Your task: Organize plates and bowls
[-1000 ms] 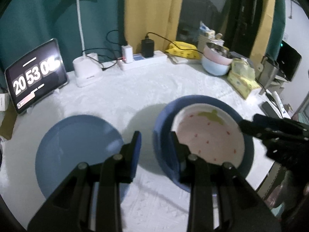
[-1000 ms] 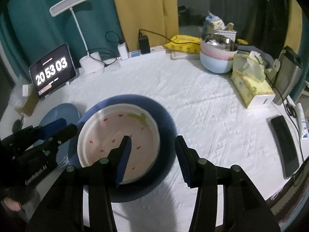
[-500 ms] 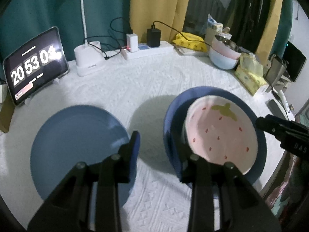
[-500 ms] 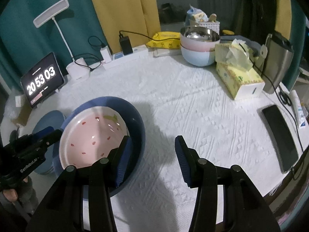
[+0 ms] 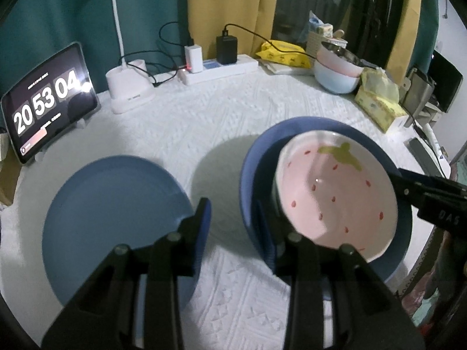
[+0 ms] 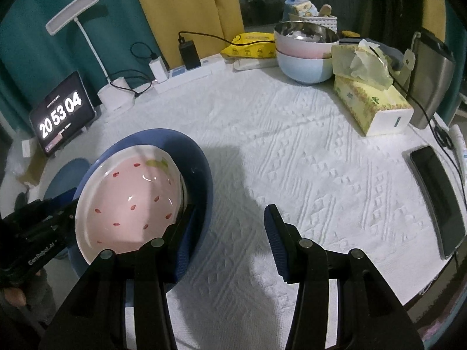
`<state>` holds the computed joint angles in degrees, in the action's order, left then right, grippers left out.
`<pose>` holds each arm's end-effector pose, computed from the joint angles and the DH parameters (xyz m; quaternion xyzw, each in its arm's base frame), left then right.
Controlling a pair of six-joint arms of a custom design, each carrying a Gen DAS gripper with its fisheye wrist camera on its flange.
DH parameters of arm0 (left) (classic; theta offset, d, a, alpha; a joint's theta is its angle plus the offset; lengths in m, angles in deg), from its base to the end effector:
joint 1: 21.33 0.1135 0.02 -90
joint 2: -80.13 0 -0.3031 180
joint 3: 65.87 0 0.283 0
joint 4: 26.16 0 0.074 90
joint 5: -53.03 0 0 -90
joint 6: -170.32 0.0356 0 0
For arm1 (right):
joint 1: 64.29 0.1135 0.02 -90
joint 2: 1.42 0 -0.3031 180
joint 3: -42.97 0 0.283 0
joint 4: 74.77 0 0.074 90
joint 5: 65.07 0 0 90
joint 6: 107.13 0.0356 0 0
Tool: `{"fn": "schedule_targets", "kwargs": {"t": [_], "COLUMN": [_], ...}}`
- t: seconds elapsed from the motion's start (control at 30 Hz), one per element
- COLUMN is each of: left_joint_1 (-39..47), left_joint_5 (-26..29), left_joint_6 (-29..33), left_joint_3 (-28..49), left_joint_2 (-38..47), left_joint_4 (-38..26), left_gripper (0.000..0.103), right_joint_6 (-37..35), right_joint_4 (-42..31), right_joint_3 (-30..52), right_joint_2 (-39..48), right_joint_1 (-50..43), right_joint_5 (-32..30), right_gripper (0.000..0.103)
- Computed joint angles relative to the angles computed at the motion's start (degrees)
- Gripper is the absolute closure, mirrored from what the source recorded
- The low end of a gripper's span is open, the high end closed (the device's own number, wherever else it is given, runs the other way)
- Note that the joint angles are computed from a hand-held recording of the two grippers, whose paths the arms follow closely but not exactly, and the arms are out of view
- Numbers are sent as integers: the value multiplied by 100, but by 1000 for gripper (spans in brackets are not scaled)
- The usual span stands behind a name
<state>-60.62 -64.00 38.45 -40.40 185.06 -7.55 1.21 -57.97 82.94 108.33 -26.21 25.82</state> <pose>0.1661 -0.1150 0.0358 -0.0800 0.9395 0.0126 0.3330 0.2256 0.1761 0.0457 -0.1601 0.9346 0.1436 0.2832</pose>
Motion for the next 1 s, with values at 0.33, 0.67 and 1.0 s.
{"fn": "schedule_targets", "kwargs": {"t": [0.33,0.67,1.0], "left_joint_1": [361,302,194], "left_joint_5": [487,371,262], "left_joint_6": [183,-543,-345], "left_joint_3": [-7,-28,-240], "left_joint_2": [-11,238,462], "left_joint_4": [86,294,1028], "left_gripper": [68,63,69], "right_joint_6": [-37,926,1217], "right_joint_4": [263,362,1382], "right_joint_3": [-44,-122,-422], "right_joint_2": [116,132,390], "right_joint_1": [-105,282,129], "right_joint_5": [-267,487,49], "right_gripper": [51,51,51]}}
